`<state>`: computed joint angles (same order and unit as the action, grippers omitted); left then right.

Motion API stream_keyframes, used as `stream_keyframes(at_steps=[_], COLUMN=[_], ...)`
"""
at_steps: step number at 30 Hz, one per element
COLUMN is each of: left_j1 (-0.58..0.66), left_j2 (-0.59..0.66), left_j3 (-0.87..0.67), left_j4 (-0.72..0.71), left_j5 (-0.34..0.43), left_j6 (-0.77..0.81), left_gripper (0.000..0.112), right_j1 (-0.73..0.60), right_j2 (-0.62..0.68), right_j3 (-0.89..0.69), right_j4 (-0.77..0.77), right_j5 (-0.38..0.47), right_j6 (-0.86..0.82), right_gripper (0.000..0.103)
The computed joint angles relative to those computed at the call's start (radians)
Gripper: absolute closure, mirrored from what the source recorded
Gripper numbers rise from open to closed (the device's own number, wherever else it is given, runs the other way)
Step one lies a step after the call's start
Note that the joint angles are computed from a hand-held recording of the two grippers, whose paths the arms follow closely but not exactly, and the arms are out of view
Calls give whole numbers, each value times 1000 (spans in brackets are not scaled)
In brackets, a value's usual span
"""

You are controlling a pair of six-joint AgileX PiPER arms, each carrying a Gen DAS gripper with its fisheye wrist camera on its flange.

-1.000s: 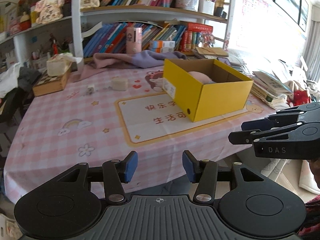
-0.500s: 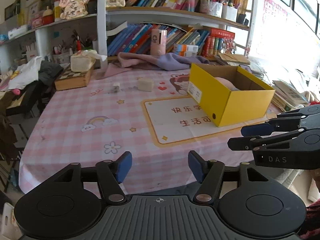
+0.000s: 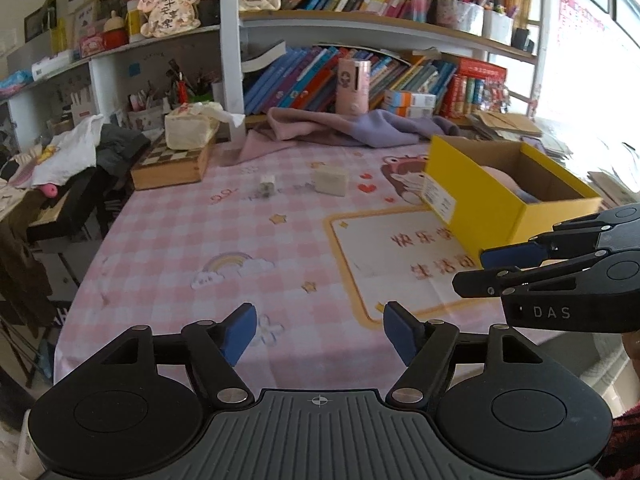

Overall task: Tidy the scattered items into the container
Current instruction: 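Move the left tool toward the white plug adapter while the right tool approaches the soap bar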

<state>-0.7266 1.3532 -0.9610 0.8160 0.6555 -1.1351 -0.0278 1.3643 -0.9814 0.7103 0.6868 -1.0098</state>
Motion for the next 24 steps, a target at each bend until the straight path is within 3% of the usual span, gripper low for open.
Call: stream_keyframes(at_steps=[5,15,24], left_j1=[122,299,403], left_j2=[117,397,640], left_j3=[-110,-432,-743], left_j4=[-69,-239,-446], left_j5=[-63,-104,-61], left_j6=[144,443,680], left_gripper=[40,40,41], right_j1=[39,96,134], right_j2=[169,510,867], right_j3=[-163,-600,-1176], right_j4=[8,-97,-279], right_j5=[-12,31,219], right_j6=[31,216,435], right_gripper=[71,68,63])
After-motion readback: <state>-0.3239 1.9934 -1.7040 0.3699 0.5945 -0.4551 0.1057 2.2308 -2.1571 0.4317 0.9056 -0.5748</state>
